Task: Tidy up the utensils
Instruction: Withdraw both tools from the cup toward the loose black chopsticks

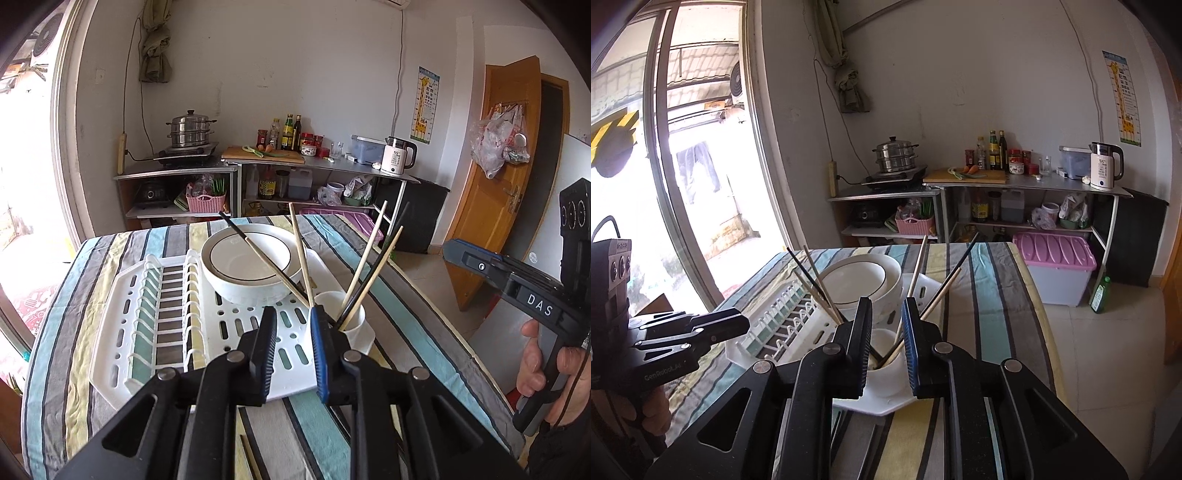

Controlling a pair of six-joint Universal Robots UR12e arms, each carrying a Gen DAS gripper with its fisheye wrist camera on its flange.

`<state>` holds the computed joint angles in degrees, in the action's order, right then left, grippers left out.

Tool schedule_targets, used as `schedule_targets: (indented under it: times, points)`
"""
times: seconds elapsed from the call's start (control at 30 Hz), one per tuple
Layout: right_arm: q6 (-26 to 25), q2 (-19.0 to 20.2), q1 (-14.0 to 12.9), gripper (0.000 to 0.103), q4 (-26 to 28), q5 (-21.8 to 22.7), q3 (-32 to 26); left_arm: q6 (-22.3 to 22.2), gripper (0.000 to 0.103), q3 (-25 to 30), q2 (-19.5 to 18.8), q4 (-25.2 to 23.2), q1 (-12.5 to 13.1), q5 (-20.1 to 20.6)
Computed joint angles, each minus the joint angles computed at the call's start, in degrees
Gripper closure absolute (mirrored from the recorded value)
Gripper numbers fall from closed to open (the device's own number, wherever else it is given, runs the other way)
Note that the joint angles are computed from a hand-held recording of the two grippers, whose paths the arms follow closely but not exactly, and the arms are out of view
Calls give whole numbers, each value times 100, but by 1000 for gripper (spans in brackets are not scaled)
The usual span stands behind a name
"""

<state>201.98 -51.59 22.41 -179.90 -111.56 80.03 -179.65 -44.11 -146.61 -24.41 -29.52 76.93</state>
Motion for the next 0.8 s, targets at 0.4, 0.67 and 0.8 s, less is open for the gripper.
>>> schedule_targets:
  times: [0.4, 0.67, 0.8]
  points:
    - [130, -271, 413, 86, -303, -174, 717, -65, 83, -1934, 884, 1070, 42, 139]
    - [386, -305, 502, 86, -260, -111, 906, -99, 83, -2525, 1131, 1189, 64, 210]
    - [451, -291, 510, 86, -190, -80, 923, -148, 83, -2652, 1167, 1173, 85, 251]
